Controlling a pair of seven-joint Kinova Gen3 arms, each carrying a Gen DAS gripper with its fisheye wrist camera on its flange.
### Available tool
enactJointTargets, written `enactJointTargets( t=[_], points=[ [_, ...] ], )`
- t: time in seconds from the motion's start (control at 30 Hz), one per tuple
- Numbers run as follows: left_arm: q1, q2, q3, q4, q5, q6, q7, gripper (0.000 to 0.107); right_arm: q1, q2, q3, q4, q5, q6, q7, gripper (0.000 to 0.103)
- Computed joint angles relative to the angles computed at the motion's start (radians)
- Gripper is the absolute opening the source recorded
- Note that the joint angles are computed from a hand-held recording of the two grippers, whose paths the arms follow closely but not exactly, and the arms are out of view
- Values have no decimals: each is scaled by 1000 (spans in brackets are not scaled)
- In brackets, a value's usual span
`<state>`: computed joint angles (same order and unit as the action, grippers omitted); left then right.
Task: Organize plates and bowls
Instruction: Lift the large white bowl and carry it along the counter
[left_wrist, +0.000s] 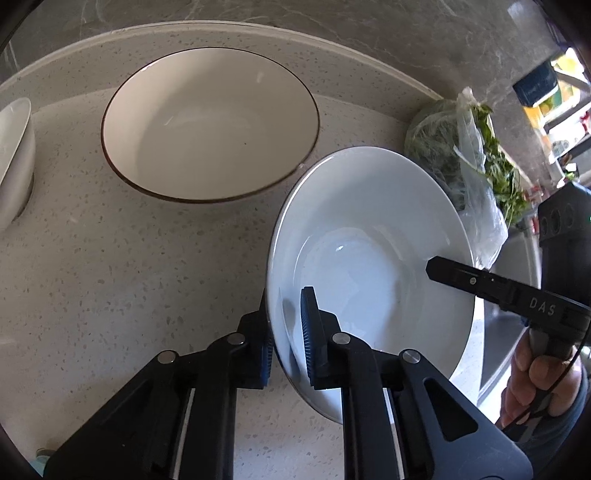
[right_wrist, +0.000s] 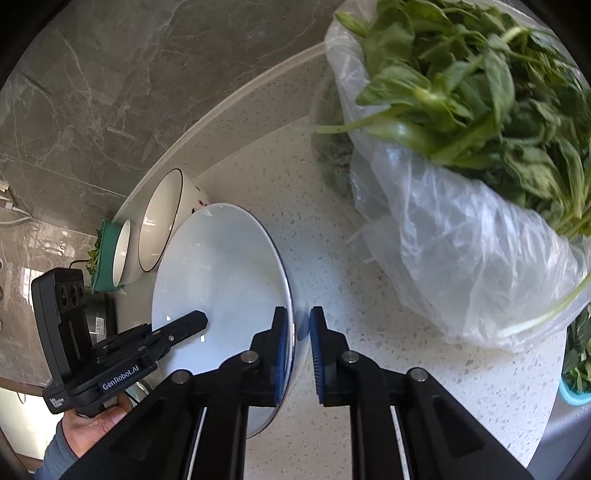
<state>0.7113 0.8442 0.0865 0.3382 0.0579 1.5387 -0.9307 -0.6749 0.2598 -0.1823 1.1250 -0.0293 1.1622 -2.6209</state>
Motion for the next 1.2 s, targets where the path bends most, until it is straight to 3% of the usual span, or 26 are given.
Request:
enactJointTargets(
  t=[0.27, 0.43, 0.67, 1.03, 1.2],
  points=[
    [16, -48, 6, 72, 6, -26, 31, 11, -20, -19, -3, 6, 17, 14, -49, 14],
    [44, -67, 9, 49, -6, 4, 43, 11, -44, -56, -17, 27, 30, 26, -97, 12],
    [96, -136, 15, 104, -18, 9, 82, 11, -79, -110, -48, 38, 60, 63, -166, 13],
    [120, -288, 66, 362, 16, -81, 160, 11, -103, -174, -100, 82, 37, 93, -294, 14],
    [125, -304, 87, 389, 19, -71, 180, 11, -96, -189, -116, 86, -2, 117, -294, 14]
  ],
)
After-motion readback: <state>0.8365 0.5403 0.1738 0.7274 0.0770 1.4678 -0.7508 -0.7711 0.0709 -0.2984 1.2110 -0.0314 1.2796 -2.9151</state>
